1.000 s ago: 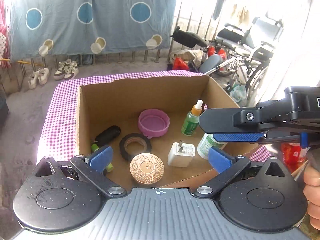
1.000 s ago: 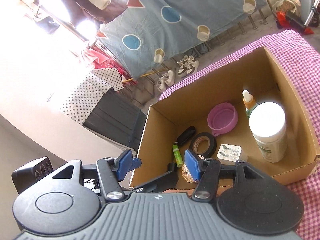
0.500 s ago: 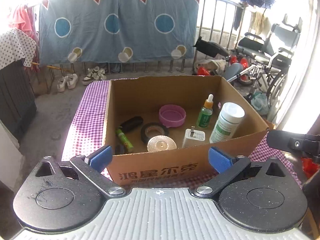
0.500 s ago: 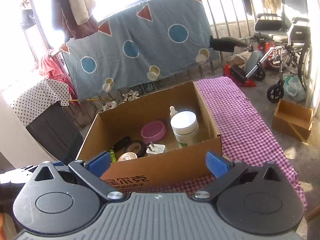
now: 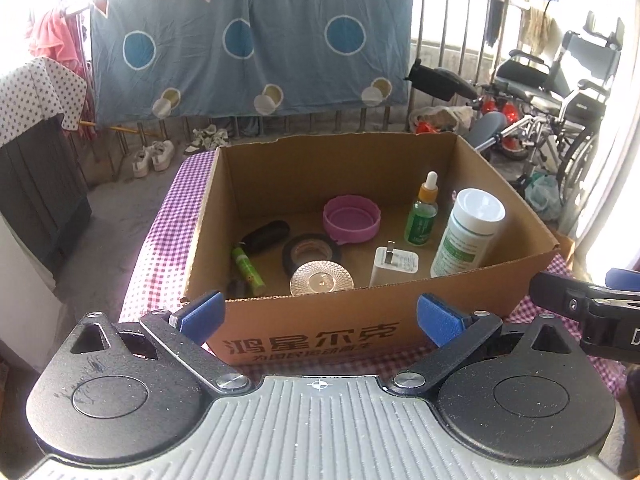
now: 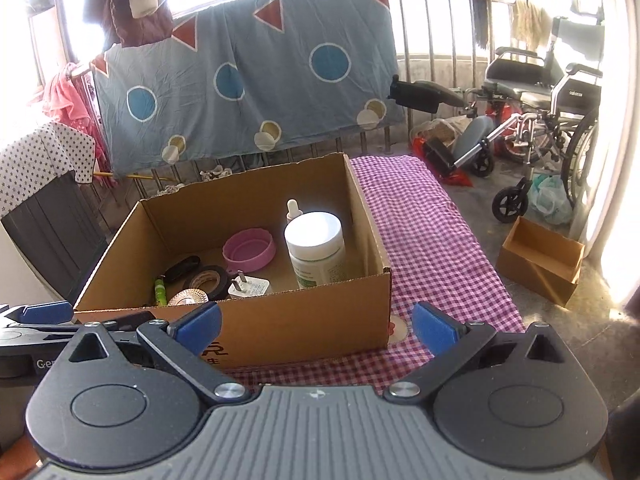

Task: Organize rigid objects

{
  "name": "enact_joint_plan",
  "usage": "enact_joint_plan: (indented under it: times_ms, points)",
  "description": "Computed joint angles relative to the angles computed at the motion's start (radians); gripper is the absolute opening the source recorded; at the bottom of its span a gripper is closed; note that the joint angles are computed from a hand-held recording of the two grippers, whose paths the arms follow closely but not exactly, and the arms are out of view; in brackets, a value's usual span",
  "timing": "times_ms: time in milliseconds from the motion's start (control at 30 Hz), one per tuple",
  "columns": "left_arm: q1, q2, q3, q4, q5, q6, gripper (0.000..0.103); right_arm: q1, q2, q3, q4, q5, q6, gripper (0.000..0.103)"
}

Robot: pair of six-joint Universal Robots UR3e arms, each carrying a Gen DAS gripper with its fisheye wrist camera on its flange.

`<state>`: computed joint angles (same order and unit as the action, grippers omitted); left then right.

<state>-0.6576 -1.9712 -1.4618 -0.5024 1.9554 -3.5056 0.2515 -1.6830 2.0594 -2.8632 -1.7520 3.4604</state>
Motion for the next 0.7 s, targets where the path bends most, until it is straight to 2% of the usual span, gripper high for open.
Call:
enact_joint_plan:
  times_ms: [233, 700]
  points:
    - [-0.012, -0.053, 0.104, -0.102, 0.044, -0.033, 0.102, -0.008, 0.074, -0.064, 0.025, 0.008, -0.042, 0.103]
    - [-0.016, -0.093, 0.192, -0.195, 0.066, -0.044, 0.102, -0.013, 0.12, -0.112, 0.062, -0.005, -0.06, 0.103]
